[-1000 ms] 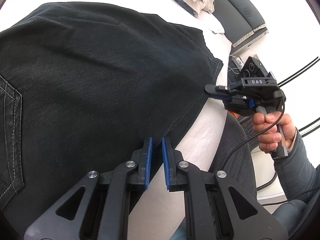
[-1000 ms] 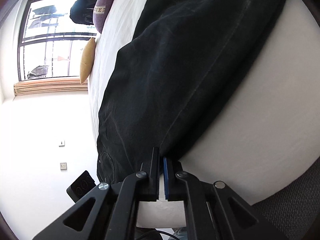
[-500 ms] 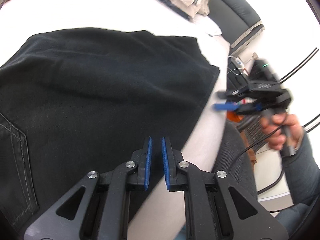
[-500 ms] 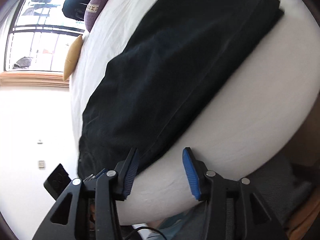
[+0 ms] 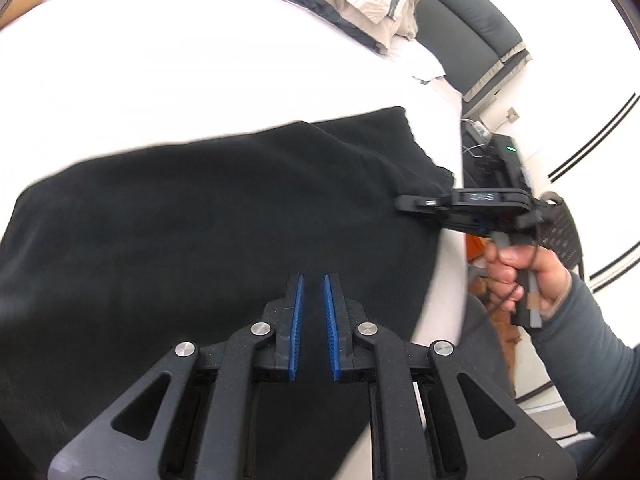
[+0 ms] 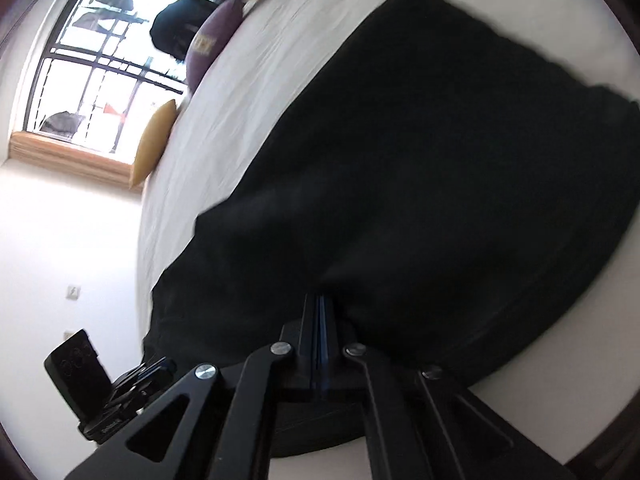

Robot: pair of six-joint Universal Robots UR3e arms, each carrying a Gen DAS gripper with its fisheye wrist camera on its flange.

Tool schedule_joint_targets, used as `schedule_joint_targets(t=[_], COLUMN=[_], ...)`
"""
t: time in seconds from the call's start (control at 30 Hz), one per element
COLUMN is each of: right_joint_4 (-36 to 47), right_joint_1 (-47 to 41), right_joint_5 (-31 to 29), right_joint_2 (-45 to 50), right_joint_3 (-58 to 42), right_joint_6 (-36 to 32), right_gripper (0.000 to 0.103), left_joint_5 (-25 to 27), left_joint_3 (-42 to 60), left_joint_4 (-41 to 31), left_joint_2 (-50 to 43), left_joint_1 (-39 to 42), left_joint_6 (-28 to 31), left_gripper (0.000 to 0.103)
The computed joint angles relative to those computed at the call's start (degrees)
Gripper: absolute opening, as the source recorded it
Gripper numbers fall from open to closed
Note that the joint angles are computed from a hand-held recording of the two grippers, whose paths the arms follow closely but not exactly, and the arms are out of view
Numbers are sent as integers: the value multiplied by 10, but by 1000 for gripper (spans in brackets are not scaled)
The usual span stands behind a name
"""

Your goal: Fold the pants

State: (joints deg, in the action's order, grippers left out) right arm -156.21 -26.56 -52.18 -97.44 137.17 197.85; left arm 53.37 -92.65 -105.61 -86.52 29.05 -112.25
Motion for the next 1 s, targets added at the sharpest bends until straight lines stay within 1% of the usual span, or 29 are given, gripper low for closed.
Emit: schedule_joint_targets(t=[0.03, 0.07, 0.1, 0.13, 0.17, 0.2, 0.23, 0.27, 0.3, 0.33, 0.37, 0.43, 0.47, 0.53, 0.57, 0.6, 0.63, 0.67, 0.7, 0.73, 0.77, 0.8, 0.83, 0.87, 0.9, 0.93, 0.97, 1.0], right_joint_4=[4, -12, -29, -39, -60, -59, -73, -91, -116, -150, -179, -264, -286, -353, -360, -354, -322, -262, -200, -186, -207, -221, -231, -247, -260, -279, -317, -323], right_joint_1=[-7, -16, -12, 7, 38, 65, 95, 109, 110, 91, 71, 16, -10, -55, -75, -97, -101, -83, -88, -102, -139, -156, -150, -129, -86, -32, 8, 51], right_joint_5=[-21, -8, 21, 59, 85, 106, 101, 102, 104, 125, 133, 137, 122, 79, 60, 58, 25, -55, -88, -74, -12, 68, 125, 158, 169, 167, 174, 149], right_joint_2=[-13, -17, -2, 32, 84, 133, 180, 223, 262, 300, 328, 362, 356, 347, 337, 324, 293, 243, 191, 156, 133, 126, 107, 84, 82, 103, 143, 176], right_joint_3=[-2, 3, -5, -30, -65, -107, -150, -179, -198, -202, -201, -182, -168, -138, -126, -115, -114, -120, -114, -97, -56, -31, -3, 22, 29, 15, 11, -5], right_joint_6=[26, 37, 30, 18, 12, -5, 9, 17, 36, 52, 74, 120, 120, 150, 162, 161, 168, 167, 143, 135, 117, 100, 74, 66, 59, 80, 97, 109], right_gripper=[4, 9, 11, 13, 17, 29, 36, 36, 33, 14, 0, 0, 0, 0, 0, 0, 0, 1, 9, 12, 12, 14, 17, 19, 20, 20, 20, 20], left_joint_5=[-2, -8, -15, -22, -22, -13, -2, 4, 0, -8, -15, -22, -22, -27, -28, -29, -28, -27, -26, -25, -31, -46, -65, -74, -73, -58, -32, -3], left_joint_3=[14, 34, 56, 75, 86, 88, 91, 93, 104, 113, 116, 120, 115, 106, 95, 97, 94, 87, 77, 62, 62, 74, 93, 102, 94, 68, 50, 24], left_joint_4=[36, 43, 39, 33, 46, 74, 105, 124, 123, 117, 111, 99, 94, 98, 98, 93, 91, 103, 114, 130, 121, 94, 37, 4, 2, 36, 70, 116], left_joint_2=[-28, -52, -75, -94, -111, -126, -142, -157, -173, -185, -192, -194, -189, -190, -183, -183, -176, -169, -154, -134, -122, -118, -116, -115, -102, -89, -90, -93], left_joint_1=[-19, -30, -38, -46, -58, -71, -83, -89, -85, -79, -72, -54, -44, -24, -10, 1, 15, 23, 30, 43, 55, 58, 62, 52, 34, 4, -26, -52], left_joint_6=[-40, -62, -70, -72, -81, -100, -123, -138, -139, -139, -135, -113, -100, -87, -78, -73, -67, -72, -76, -81, -80, -82, -65, -53, -48, -57, -75, -105], left_gripper=[10, 10, 10, 10, 10, 10, 10, 10, 10, 10, 10, 10, 10, 10, 10, 10, 10, 10, 10, 10, 10, 10, 10, 10, 10, 10, 10, 10])
